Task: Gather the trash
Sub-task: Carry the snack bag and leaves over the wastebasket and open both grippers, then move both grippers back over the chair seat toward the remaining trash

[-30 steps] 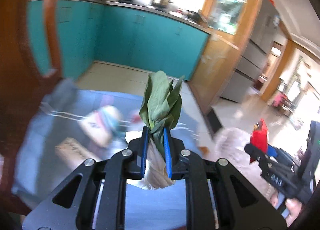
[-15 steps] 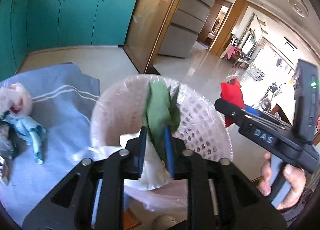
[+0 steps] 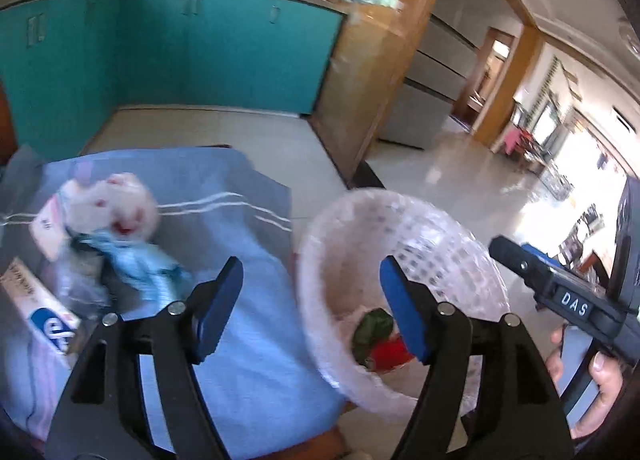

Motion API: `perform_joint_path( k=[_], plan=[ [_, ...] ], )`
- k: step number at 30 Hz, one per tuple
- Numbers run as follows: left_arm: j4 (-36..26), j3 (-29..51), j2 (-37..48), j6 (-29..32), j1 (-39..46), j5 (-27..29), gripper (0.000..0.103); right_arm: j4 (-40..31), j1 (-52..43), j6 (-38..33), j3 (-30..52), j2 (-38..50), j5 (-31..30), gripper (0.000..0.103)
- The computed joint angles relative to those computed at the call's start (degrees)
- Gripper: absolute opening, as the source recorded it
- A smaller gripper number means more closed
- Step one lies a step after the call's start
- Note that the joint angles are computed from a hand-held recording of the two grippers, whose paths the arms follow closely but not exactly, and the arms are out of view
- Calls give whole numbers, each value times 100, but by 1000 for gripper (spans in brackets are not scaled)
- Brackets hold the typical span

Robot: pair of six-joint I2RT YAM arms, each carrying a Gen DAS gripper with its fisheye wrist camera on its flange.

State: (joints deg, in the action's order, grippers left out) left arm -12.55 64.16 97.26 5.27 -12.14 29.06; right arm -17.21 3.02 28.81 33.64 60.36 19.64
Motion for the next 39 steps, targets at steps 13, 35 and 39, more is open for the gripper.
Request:
perform_joint_path(
  k=[13,35,39],
  plan=[
    [-183,1088,776,-257,1295,-1887,82,909,1216,192,989,1913,4,85],
    [-1106,2156,1757,-126,2020,-2223,85,707,2176,-494,4669,6250,-1281,54],
    [-1235,2263,1849,-201,2063,-2207,85,399,2236,-680,4610,6081,-1448,11]
  ],
)
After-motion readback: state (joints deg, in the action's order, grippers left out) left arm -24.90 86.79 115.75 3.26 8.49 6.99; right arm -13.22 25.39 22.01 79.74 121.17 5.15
